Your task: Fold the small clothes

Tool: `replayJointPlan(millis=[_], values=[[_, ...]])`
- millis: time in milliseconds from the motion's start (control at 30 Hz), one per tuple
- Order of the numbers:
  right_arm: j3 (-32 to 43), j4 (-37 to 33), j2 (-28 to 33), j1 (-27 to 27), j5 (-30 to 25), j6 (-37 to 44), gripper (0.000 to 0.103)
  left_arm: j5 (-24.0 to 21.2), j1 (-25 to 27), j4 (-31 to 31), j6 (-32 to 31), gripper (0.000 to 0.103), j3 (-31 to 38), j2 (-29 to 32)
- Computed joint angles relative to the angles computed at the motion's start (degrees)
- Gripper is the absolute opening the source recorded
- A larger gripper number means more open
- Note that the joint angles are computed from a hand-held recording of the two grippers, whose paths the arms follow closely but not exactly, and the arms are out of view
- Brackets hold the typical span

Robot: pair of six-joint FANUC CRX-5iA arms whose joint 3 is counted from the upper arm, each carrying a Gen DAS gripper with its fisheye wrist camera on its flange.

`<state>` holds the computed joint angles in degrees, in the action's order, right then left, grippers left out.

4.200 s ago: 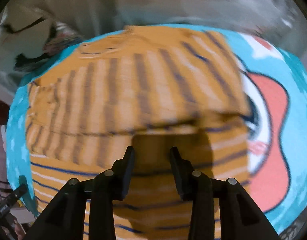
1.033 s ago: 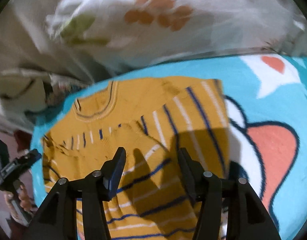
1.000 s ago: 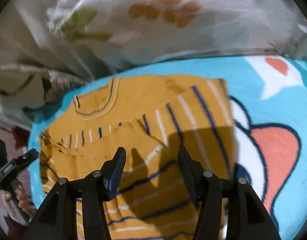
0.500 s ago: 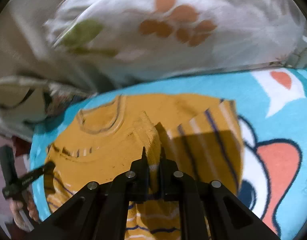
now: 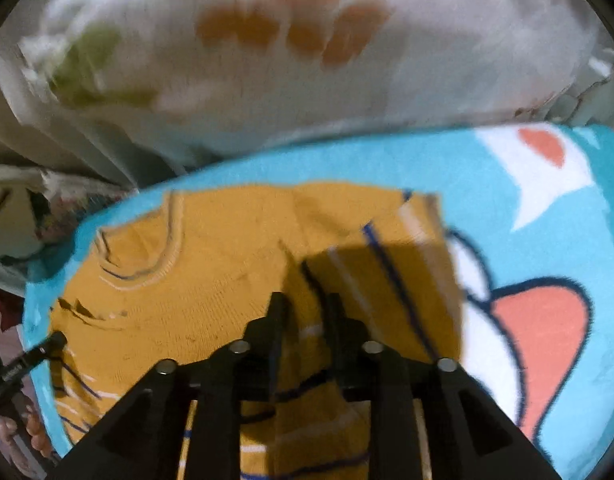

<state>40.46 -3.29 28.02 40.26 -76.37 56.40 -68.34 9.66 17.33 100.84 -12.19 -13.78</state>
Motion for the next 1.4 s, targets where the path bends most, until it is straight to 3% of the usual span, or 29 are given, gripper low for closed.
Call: replayJointPlan(millis=[67, 167, 267, 500, 700, 867, 1033, 1167, 1200, 1233, 1267, 1400], values=[[-3.9, -0.7, -4.2, -1.3, 3.3, -0.4, 0.046, -0.8, -0.1, -2.2, 2.4, 0.052, -0.1, -2.3], [-11.3, -1.8, -11.4, -3.7, 6.1, 0.6, 0.055, -2.6, 0.6, -3.9, 5.5, 0.054, -1.7, -6.6], [-18.7, -5.5, -17.9, -6.6, 6.6, 2.0, 0.057, -4.2, 2.1, -3.8, 7.5, 0.064, -5.3, -12.3], [-35.3, -19.5, -30.9, -12.5, 8.9, 5.3, 0.062, -5.0, 1.8, 0.6, 10.4, 0.073, -16.3, -24.6], [-41.1, -33.3, -33.8, -16.1, 11.9, 8.8, 0.062, -1.9, -1.1, 6.7, 14.9, 0.075, -23.7, -30.7], [-42.0, -35.0, -32.8, -13.6, 14.4, 9.6, 0.063, 3.7, -2.9, 8.8, 15.9, 0.08, -26.0, -30.3], [-40.7, -37.9, -30.8, -14.1, 17.6, 8.4, 0.063, 8.1, 0.6, 16.0, 11.5, 0.086, -28.5, -28.0], [-40.1, -38.7, -29.4, -13.7, 22.5, 6.8, 0.063, 11.5, 0.2, 17.6, 9.7, 0.086, -28.4, -25.0], [-39.6, -38.7, -28.6, -13.5, 23.3, 6.5, 0.06, 11.3, 0.2, 17.3, 10.0, 0.078, -27.8, -24.2], [-39.1, -37.8, -28.0, -13.2, 23.5, 5.4, 0.044, 9.5, 0.5, 16.5, 10.6, 0.031, -26.4, -22.3], [-38.2, -38.2, -26.9, -13.5, 22.7, 4.6, 0.028, 7.2, 1.1, 16.2, 10.4, 0.017, -25.5, -20.8], [-39.4, -43.8, -28.0, -16.5, 21.9, 4.6, 0.021, 3.4, 2.2, 14.3, 11.5, 0.016, -23.3, -21.9]])
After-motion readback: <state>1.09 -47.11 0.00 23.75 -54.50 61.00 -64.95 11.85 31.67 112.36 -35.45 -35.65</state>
